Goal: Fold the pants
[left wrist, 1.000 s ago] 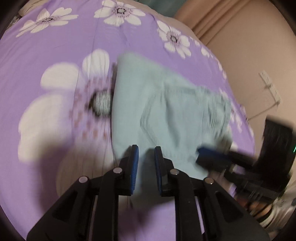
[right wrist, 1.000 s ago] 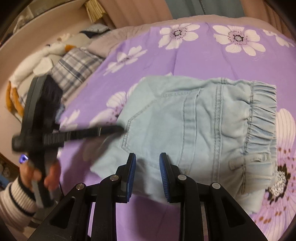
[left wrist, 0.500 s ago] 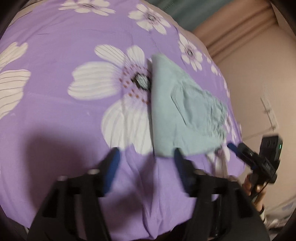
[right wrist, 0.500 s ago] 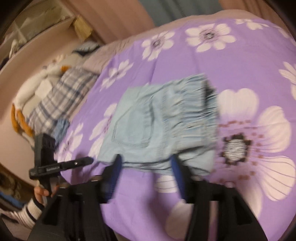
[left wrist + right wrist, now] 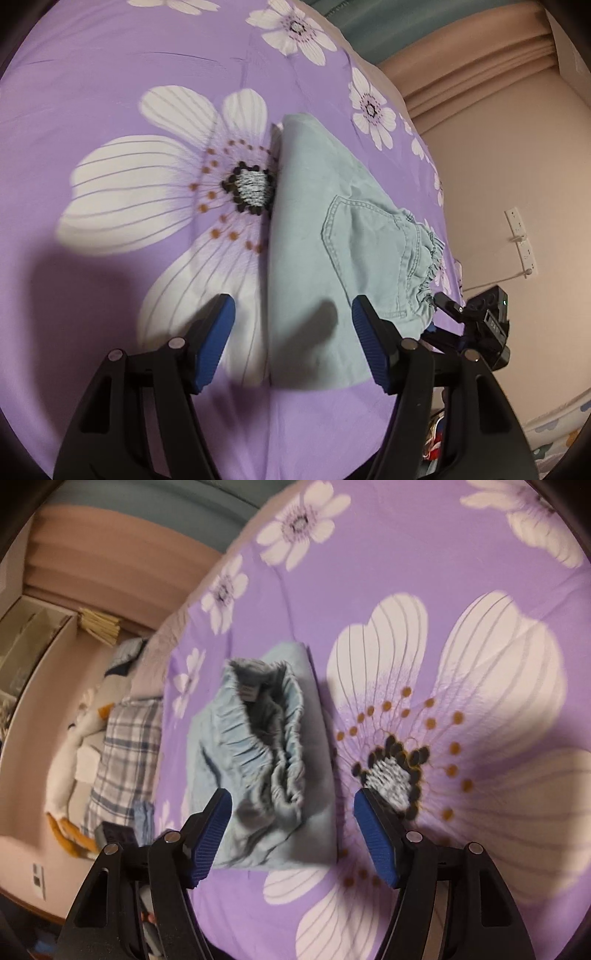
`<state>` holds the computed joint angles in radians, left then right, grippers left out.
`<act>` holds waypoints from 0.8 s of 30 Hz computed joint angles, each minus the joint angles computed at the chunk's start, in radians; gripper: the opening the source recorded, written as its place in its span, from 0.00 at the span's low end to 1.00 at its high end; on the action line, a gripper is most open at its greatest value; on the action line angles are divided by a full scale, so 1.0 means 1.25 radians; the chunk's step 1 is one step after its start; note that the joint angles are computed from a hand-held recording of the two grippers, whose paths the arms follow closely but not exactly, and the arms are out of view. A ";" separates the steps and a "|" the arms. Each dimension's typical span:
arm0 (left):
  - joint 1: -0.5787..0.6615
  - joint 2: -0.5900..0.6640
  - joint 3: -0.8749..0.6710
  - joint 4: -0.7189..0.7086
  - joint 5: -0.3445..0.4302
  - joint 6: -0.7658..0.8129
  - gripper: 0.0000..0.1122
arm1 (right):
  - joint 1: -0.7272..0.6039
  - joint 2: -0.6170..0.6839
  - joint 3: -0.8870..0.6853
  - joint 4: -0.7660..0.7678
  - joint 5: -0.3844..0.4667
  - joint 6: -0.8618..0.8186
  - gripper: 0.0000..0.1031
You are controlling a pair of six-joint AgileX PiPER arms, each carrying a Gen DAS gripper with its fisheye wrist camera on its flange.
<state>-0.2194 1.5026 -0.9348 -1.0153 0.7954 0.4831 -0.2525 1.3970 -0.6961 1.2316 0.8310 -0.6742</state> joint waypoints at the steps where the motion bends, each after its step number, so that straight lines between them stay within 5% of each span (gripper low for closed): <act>1: -0.005 0.015 -0.014 0.001 0.001 0.003 0.58 | 0.001 0.028 -0.014 0.015 0.017 -0.018 0.67; 14: -0.069 0.163 -0.176 0.002 0.012 0.017 0.61 | 0.075 0.134 -0.131 -0.011 0.013 -0.045 0.67; 19: -0.117 0.174 -0.218 0.087 -0.018 -0.061 0.61 | 0.103 0.124 -0.129 -0.021 -0.034 -0.057 0.67; 24: -0.162 0.156 -0.232 0.218 -0.057 -0.168 0.49 | 0.141 0.093 -0.112 -0.044 -0.101 -0.034 0.51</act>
